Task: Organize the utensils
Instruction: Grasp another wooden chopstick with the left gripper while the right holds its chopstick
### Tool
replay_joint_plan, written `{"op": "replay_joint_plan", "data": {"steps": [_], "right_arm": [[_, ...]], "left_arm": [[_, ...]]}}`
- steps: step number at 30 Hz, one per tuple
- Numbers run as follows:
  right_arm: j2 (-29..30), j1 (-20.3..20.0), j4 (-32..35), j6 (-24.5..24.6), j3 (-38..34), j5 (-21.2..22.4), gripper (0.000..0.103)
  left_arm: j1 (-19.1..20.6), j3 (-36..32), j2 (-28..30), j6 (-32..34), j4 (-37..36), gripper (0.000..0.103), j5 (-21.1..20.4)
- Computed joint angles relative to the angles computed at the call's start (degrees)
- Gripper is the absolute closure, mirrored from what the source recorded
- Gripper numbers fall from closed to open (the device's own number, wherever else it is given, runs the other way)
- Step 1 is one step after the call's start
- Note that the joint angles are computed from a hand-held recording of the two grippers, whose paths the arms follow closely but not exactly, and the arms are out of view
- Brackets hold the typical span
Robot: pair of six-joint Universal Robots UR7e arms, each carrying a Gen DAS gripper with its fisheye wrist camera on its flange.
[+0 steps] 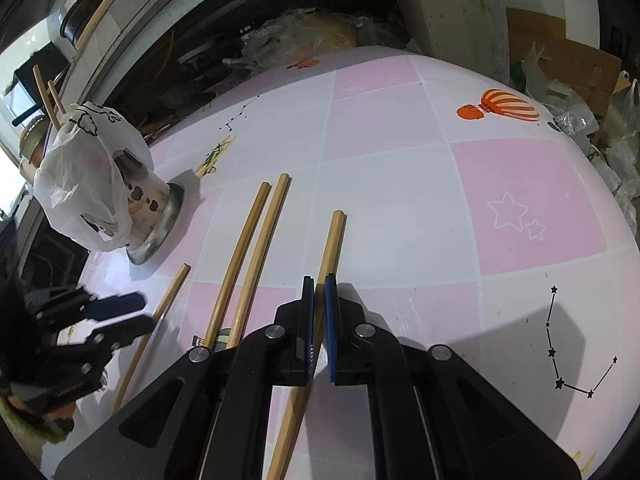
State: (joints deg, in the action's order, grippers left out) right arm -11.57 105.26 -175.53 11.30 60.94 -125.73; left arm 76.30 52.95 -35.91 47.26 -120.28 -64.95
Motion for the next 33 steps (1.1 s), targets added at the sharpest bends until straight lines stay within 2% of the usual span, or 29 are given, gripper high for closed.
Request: {"op": "replay_joint_plan", "data": {"steps": [7,14,16,20,22,25,33], "right_arm": [[0.06,-0.03,-0.27,-0.3,0.0,0.27,0.097],[0.03,-0.05,-0.3,-0.22,0.04,0.51,0.097],[0.09,-0.05,-0.19,-0.2,-0.1,0.52,0.097],[0.09,-0.04,-0.35,-0.17,-0.02,0.45,0.097],[0.05,-0.07,-0.37,-0.23,0.06,0.45,0.097],[0.05,-0.19,0.2,0.12,-0.03,0.93,0.095],[0.35,0.0,1.26,0.17,-0.88,0.25,0.095]], "left_arm": [[-0.38,-6.5,4.4,-0.85,4.25,0.08,0.99],[-0.46,-9.29,6.47,-1.49,5.55,0.081,2.36],[-0.47,-9.34,6.52,-1.25,5.34,0.082,2.54],[-0.51,-9.0,6.47,-1.36,4.38,0.091,2.88],[-0.32,-9.85,6.74,-2.13,5.04,0.097,2.33],[-0.03,-12.08,7.43,-4.09,7.47,0.097,1.23],[0.11,-12.33,6.09,-4.91,7.91,0.098,-2.56]]}}
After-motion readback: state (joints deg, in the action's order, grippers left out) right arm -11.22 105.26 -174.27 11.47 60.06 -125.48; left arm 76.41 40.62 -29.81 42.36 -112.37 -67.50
